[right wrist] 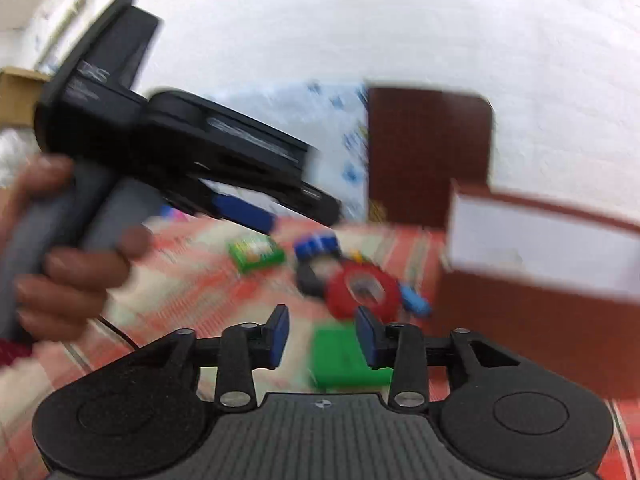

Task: Organize objects
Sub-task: 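Carry the green soap box into the brown box and release it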

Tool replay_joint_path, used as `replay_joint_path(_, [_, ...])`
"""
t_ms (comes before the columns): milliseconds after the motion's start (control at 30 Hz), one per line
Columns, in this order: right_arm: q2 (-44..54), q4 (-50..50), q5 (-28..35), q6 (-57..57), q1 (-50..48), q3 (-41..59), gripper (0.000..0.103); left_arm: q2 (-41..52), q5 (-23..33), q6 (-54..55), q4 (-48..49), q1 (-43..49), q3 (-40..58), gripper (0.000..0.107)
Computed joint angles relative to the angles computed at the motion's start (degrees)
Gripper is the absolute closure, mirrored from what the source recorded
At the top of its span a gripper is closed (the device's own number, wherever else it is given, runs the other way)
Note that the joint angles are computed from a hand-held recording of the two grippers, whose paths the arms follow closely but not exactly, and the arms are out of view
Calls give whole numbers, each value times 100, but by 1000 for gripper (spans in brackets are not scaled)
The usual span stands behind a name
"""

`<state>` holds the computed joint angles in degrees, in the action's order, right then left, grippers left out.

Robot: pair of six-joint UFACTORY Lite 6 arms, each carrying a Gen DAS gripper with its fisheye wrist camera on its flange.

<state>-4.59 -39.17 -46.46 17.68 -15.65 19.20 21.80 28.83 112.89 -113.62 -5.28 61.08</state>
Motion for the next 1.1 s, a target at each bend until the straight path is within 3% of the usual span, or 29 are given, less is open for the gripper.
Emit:
replay_joint_path(100, [554,-275,371,420,-149,394,56,396,-95,-976,915,64,180,22])
replay_joint_path(167, [843,132,650,190,17,649,52,669,43,-1689,1411,138,309,17])
replay_joint_path(267, [1282,9,889,385,174,1102,32,962,175,-2153,1674,80,464,17])
replay_joint_path(333, [1616,130,1034,332,397,1418,33,1092,25,-2101,1568,-69,518,21])
replay_joint_path(433, [1750,481,1109,-100,738,1561,40,980,-392,-1092,846,-332,330,44])
replay_joint_path(500, [1690,858,1066,-414,982,1462,41,1019,-146,-1368,1169,-241,376,57])
replay_joint_path(567, [1535,1368,1064,-828,1181,1370,42,872,-63,-1561,1289,-193,266,58])
replay_joint_path(800, [26,2959,-289,-2230,1650,-54,41,-878,20,-465,298,-320,-877,56])
replay_joint_path(933, [-494,3444,-804,-2719,1354,-237,41,-992,-162,-588,356,-904,-208,55])
replay_joint_path(1067, [-172,3254,-855,-2630,553,212,37,-53,-569,-771,480,-1674,1164,53])
replay_joint_path(1100, [43,3200,-799,-2647,402,402,24,249,-759,-869,534,-1855,1538,51])
